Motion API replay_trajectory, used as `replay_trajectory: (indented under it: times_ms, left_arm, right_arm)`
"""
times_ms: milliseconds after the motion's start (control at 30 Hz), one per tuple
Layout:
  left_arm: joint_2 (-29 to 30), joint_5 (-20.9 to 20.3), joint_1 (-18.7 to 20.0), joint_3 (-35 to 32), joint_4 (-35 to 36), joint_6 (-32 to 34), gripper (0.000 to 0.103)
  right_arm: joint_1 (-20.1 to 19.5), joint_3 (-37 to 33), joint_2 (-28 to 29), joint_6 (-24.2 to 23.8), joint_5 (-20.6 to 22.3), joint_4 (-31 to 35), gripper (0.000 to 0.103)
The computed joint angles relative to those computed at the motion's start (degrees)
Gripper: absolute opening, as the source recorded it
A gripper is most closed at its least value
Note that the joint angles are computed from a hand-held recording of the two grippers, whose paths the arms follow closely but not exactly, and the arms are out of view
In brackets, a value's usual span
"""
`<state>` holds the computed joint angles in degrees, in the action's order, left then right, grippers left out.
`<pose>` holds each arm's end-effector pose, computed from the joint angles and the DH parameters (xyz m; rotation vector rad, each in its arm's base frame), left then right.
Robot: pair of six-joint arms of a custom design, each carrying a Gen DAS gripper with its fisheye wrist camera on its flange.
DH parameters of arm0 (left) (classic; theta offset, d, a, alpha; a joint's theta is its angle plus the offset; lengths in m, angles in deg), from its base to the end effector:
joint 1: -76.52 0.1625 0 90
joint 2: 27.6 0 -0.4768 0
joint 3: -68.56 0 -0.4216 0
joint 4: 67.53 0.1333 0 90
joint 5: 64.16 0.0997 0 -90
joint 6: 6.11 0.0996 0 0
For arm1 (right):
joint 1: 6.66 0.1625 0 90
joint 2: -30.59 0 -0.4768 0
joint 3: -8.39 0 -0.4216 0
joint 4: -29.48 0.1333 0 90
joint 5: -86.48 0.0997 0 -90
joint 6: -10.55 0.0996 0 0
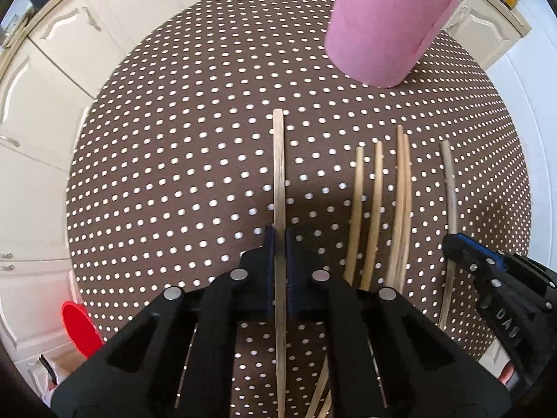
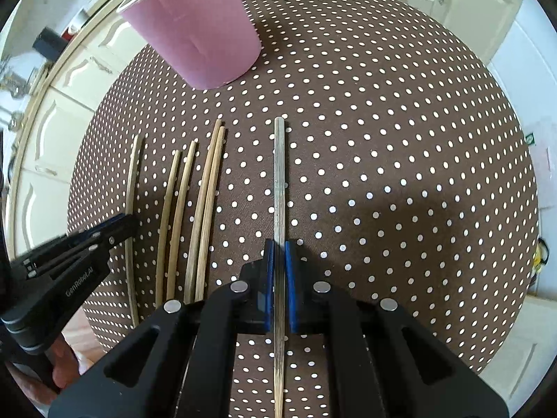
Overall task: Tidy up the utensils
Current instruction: 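Lift both held chopsticks upright and lower them into the pink cup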
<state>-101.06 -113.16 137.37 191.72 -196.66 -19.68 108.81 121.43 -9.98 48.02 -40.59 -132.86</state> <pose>-0.0665 -0.5270 0.2058 0.4090 2.3752 -0.1205 0.3193 -0.5000 -0.0091 -0.2659 -2.5390 0.4444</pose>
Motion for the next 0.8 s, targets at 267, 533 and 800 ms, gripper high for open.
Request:
replay_trajectory:
  times_ms: [267, 533, 800]
  left_arm:
    - [-3.95, 0.38, 1.21, 1.27, -1.91, 1.91, 0.007]
    - [-6.68, 1.24, -0.04, 2.01, -4.85, 2.55, 0.007]
    - [-9.32, 1.79, -3.99, 2.10, -5.51, 0.89, 0.007]
  right_arm:
    - [0.19, 2.83, -2.26, 0.97, 0.24, -5.52, 0.005]
    - [2.01, 2.94, -5.08, -0.08, -1.78, -7.58, 0.005]
    - [3.72, 3.32, -8.26, -1.67, -3.68, -9.90, 0.006]
